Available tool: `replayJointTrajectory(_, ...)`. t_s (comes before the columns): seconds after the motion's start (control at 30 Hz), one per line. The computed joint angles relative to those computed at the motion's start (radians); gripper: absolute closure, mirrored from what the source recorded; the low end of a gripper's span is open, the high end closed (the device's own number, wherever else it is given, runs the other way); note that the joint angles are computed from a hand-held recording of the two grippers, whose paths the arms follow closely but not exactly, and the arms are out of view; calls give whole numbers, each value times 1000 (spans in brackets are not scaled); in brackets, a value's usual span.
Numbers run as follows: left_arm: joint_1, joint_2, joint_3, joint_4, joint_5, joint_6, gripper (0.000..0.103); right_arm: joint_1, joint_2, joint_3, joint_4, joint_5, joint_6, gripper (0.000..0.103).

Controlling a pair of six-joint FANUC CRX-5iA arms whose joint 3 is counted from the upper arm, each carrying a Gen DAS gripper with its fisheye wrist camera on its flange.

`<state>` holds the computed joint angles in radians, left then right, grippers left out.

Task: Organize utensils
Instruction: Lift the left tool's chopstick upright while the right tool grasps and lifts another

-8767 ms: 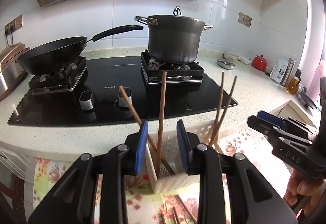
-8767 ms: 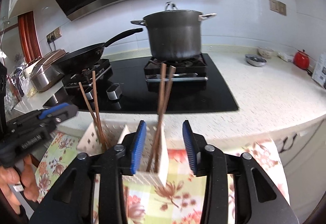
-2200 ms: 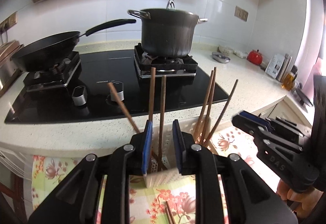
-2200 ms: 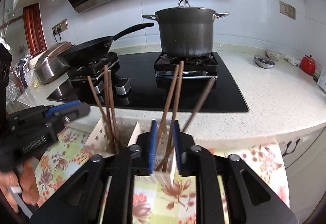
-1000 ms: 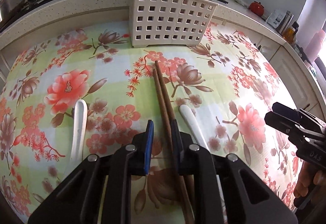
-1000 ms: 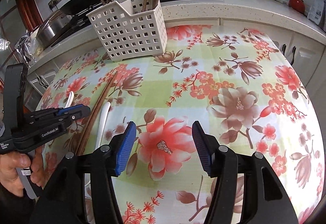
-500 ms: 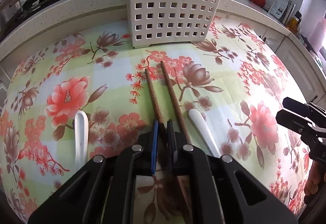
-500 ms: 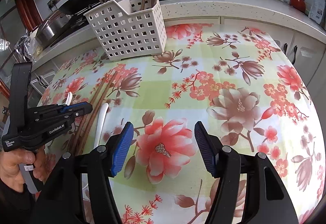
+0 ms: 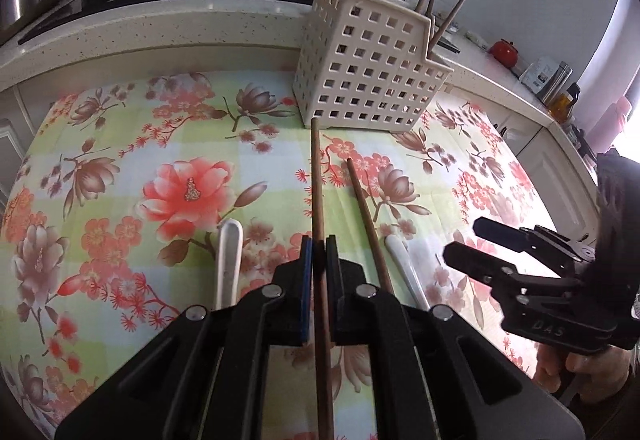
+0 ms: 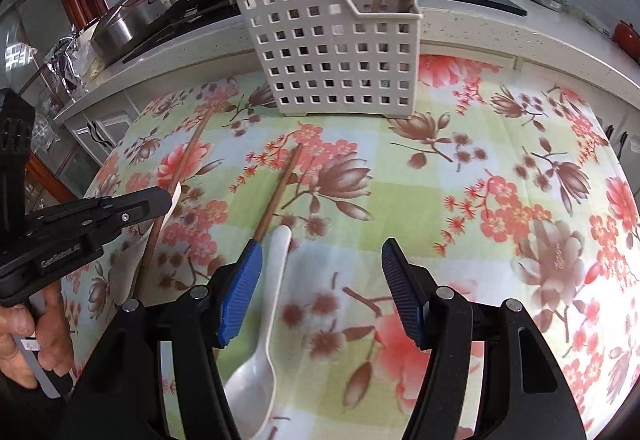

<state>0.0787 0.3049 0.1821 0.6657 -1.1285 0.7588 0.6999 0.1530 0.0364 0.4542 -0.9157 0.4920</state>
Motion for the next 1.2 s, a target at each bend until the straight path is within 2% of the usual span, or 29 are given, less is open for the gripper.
replayJointTrajectory(0.2, 58, -16, -15, 57, -5, -33, 97, -8, 115, 150, -66, -53, 86, 45)
replayJointTrajectory(0.37, 72, -10, -12, 79, -10, -46, 97, -16, 200, 258, -94, -128, 127, 64)
replayJointTrajectory(0.53, 70, 2, -13, 91, -14, -51, 97, -12, 251, 316, -70, -173, 154, 69)
replayJointTrajectory(0.6, 71, 7, -12, 97, -14, -54, 97, -7, 261, 320, -51, -183, 150, 76)
replayJointTrajectory(0.63, 73, 7, -12, 100, -15, -55, 97, -6, 266, 323, -42, -185, 149, 85)
replayJointTrajectory(0.67, 75, 7, -12, 103, -15, -57, 97, -6, 266, 321, -42, -181, 149, 91)
replayJointTrajectory(0.77, 77, 8, -13, 108, -14, -61, 97, -8, 260, 311, -43, -160, 147, 94)
replayJointTrajectory(1.0, 75, -1, -20, 110, -16, -69, 97, 1, 221, 272, -13, -126, 116, 95)
replayJointTrajectory(1.2, 70, -37, -49, 124, -9, -92, 97, 20, 116, 170, 43, -74, 38, 95)
